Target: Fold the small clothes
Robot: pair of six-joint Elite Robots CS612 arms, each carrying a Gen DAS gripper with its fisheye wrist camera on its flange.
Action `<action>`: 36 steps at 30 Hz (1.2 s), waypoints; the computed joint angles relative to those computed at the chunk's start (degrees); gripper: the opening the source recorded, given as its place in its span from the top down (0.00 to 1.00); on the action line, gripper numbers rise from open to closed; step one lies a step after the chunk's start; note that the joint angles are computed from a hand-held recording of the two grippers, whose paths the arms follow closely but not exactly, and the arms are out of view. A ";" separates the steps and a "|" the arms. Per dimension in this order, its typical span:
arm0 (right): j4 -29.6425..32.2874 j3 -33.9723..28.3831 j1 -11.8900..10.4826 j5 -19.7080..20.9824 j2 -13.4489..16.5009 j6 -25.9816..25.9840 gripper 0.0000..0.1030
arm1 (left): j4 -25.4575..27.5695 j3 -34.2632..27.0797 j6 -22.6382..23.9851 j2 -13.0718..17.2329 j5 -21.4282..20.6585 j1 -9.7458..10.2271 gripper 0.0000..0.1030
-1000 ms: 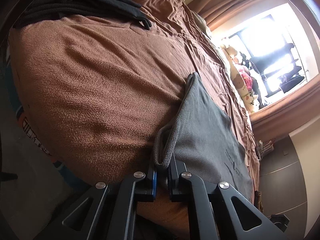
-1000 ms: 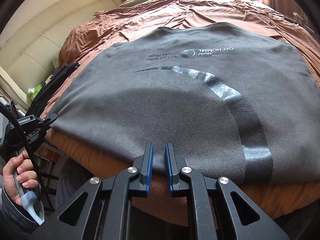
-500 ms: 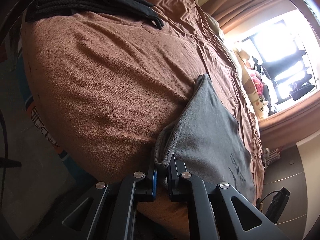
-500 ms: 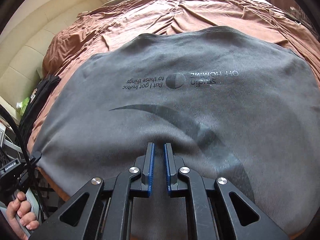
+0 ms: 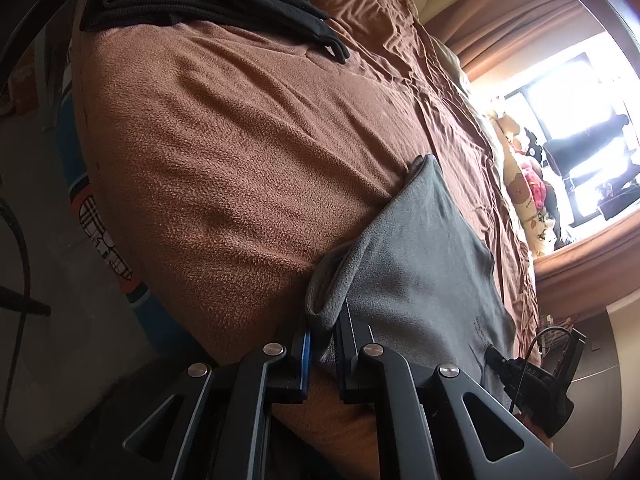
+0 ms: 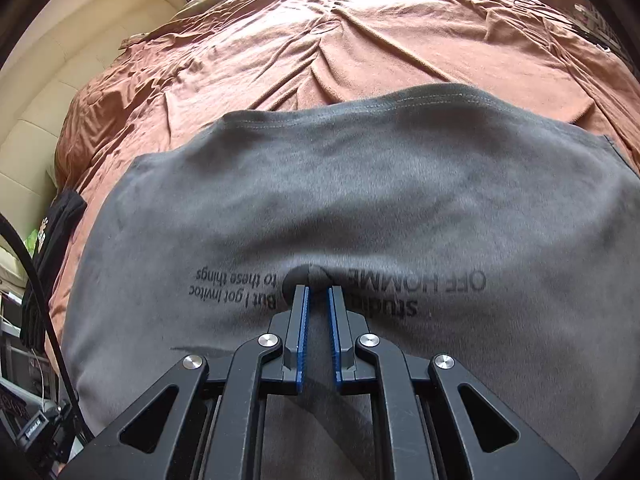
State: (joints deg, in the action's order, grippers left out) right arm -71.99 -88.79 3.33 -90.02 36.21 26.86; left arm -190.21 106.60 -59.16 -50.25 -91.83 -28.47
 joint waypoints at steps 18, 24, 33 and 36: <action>-6.13 11.19 -1.11 -1.50 -4.33 3.45 0.94 | 2.21 -0.91 -1.34 0.11 0.52 -0.13 0.91; -7.70 14.30 -1.47 -2.15 -5.79 4.98 0.94 | 0.38 -0.18 -2.39 0.05 0.84 0.09 0.95; -5.98 11.17 -1.07 -0.45 -4.98 3.18 0.94 | -1.48 -0.13 -3.27 0.47 -1.83 0.79 0.95; -4.55 7.87 -0.84 0.95 -3.38 2.24 0.94 | -0.96 -0.46 -2.98 0.63 -1.54 0.66 0.93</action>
State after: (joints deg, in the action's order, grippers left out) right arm -76.53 -80.92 2.49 -89.08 32.84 29.11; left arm -191.17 106.14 -62.14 -49.62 -93.37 -27.81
